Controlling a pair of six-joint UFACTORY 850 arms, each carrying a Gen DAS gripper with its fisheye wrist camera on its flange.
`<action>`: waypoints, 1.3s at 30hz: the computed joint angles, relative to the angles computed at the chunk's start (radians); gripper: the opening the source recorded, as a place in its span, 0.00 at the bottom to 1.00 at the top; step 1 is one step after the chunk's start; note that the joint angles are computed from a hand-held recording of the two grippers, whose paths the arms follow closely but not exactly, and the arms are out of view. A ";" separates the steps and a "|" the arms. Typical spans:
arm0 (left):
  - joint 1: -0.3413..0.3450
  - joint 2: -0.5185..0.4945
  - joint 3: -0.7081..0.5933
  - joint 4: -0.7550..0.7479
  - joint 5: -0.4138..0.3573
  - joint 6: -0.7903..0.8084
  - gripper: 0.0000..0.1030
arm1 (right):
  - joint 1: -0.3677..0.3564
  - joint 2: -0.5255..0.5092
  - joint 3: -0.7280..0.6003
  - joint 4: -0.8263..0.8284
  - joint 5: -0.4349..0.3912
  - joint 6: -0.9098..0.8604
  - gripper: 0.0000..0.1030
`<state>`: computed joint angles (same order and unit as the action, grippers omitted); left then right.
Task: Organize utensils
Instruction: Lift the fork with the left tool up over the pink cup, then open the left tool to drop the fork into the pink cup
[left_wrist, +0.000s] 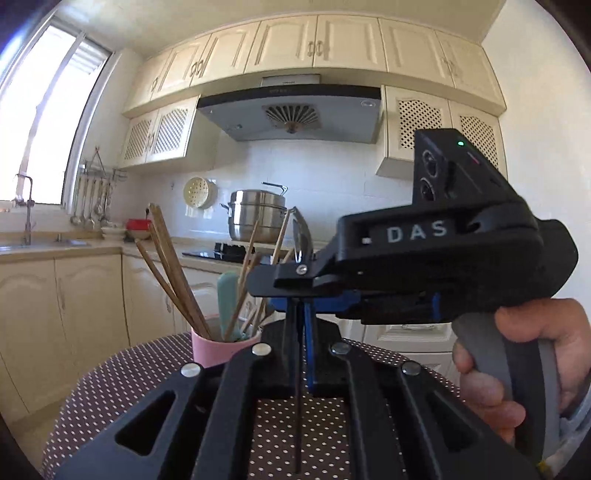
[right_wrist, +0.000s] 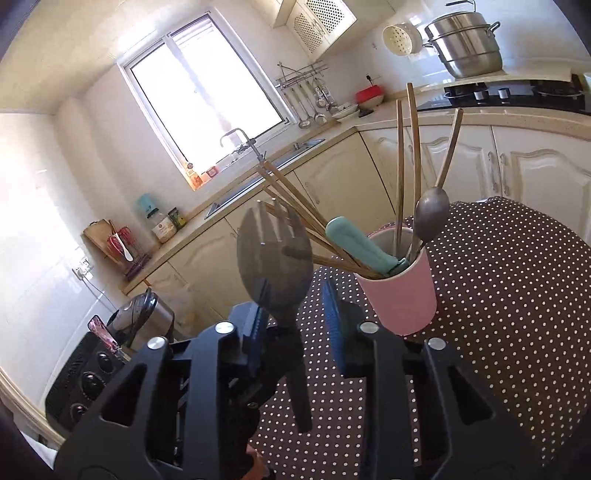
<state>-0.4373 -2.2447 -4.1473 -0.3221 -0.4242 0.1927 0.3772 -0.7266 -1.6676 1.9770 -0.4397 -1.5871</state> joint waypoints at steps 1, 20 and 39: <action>0.002 0.003 0.001 -0.012 -0.008 0.000 0.05 | 0.001 0.005 0.006 0.009 0.001 -0.010 0.23; 0.038 0.104 0.111 0.387 -0.213 -0.491 0.50 | 0.022 -0.012 -0.054 0.764 0.136 -0.867 0.07; 0.057 0.260 0.356 0.535 -0.331 -0.649 0.62 | 0.023 -0.179 -0.248 0.827 0.228 -0.964 0.07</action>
<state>-0.3804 -1.9850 -3.7916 0.2128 -0.7550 -0.4567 0.3997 -0.9052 -1.9154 2.8042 -0.2115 -2.5512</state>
